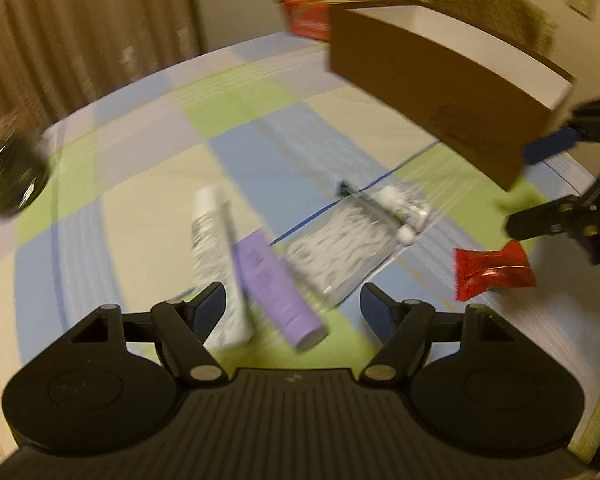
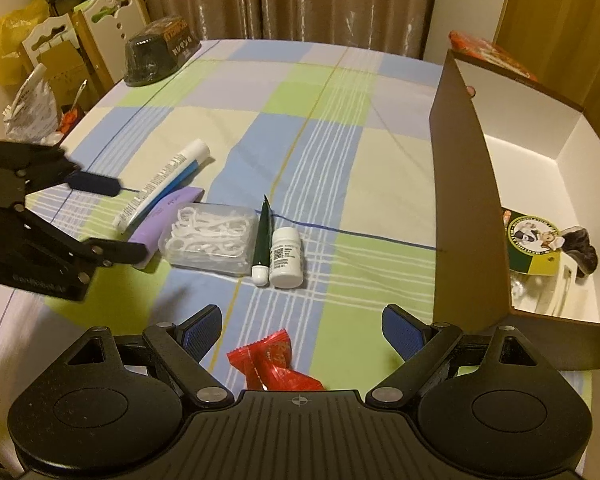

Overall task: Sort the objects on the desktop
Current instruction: 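Grasp the floss pick box with the left tool while the right tool grasps the white pill bottle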

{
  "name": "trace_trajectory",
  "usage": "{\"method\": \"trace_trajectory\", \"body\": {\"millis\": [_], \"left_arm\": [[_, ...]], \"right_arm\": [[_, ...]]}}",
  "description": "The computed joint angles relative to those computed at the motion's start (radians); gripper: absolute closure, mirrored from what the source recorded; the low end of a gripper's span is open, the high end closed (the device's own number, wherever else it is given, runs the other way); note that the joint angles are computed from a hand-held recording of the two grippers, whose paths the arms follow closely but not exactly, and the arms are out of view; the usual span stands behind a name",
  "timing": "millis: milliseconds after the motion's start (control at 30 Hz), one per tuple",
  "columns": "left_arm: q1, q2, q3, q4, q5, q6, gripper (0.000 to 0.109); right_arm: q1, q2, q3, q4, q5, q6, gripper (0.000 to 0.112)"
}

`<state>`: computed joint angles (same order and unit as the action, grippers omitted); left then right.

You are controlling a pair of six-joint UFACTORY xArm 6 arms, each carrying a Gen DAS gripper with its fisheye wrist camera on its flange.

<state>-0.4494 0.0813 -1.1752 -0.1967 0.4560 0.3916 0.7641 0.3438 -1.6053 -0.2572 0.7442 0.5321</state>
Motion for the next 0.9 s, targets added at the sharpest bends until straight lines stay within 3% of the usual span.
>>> {"method": "trace_trajectory", "body": {"millis": [167,333,500,600,800,900], "left_arm": [[-0.023,0.101,-0.112,-0.138,0.051,0.305,0.038],[-0.024,0.207,-0.224,-0.156,0.11,0.437,0.038],[-0.018,0.299,-0.334,-0.139,0.196,0.464,0.038],[-0.016,0.322,-0.365,-0.131,0.218,0.456,0.043],[-0.011,0.319,-0.376,-0.14,0.252,0.429,0.054],[-0.01,0.295,-0.362,-0.137,0.287,0.395,0.054]], "right_arm": [[-0.013,0.013,-0.007,0.019,0.0,-0.014,0.023],[-0.025,0.021,0.0,0.047,-0.007,-0.03,0.023],[-0.035,0.036,-0.001,0.086,-0.012,-0.062,0.023],[-0.04,0.053,-0.014,0.111,-0.013,-0.082,0.023],[-0.05,0.097,-0.069,0.136,-0.005,-0.13,0.023],[-0.054,0.125,-0.105,0.144,0.003,-0.155,0.023]]}}
